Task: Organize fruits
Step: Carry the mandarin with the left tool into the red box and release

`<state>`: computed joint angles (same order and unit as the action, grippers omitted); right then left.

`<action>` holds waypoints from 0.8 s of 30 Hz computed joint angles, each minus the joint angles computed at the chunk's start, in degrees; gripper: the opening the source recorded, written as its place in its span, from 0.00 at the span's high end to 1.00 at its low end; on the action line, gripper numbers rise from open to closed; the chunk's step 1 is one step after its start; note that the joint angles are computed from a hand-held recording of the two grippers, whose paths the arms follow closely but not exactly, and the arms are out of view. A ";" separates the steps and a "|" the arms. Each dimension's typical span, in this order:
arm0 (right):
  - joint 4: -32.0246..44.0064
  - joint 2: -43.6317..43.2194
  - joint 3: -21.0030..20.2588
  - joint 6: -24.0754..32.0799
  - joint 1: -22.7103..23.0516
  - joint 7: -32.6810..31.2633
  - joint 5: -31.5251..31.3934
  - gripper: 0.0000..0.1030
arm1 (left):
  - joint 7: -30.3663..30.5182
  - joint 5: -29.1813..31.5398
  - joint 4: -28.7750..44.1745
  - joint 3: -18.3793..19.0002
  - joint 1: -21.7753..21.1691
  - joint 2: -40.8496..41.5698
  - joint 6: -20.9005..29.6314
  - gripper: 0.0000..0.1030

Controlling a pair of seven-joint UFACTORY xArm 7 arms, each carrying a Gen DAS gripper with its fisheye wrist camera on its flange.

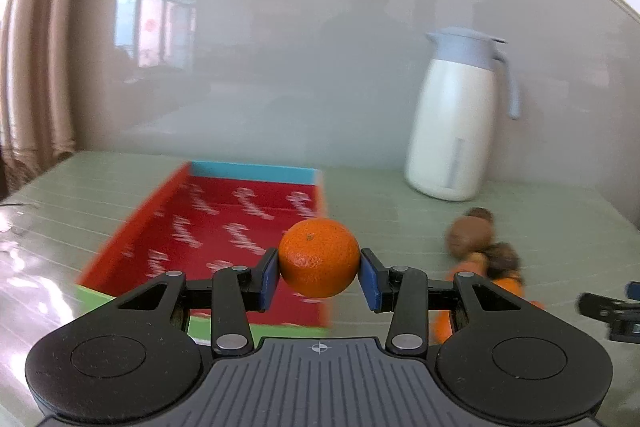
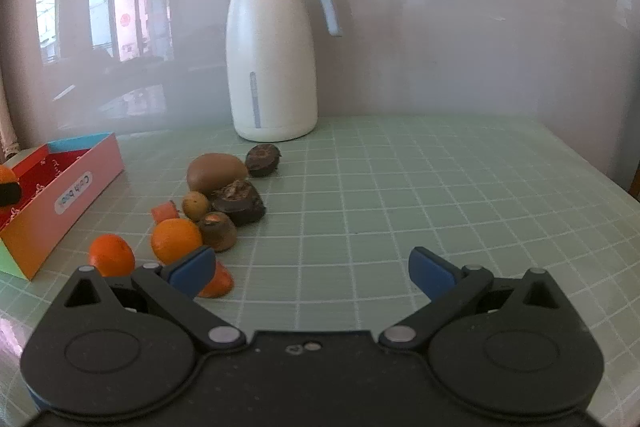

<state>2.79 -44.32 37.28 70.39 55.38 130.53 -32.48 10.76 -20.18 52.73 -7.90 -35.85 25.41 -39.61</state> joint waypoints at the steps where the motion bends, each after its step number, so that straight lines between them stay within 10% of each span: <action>1: 0.10 0.24 -0.08 -0.36 -0.38 -0.03 -0.39 0.00 | 0.10 0.01 0.32 0.41 0.43 0.16 0.39 0.59; 16: 1.84 4.62 -0.17 -5.54 -6.43 0.15 -5.99 0.00 | 6.09 -11.48 5.70 5.69 -0.62 4.14 3.94 0.57; 24: 1.59 3.91 -0.11 -5.15 -5.45 -0.13 -5.42 0.00 | 4.80 -10.08 3.07 3.43 0.41 3.38 -2.16 0.10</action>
<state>4.37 -40.40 37.17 65.24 49.93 130.41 -37.90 15.55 -30.27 55.80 -4.47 -35.44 28.79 -41.77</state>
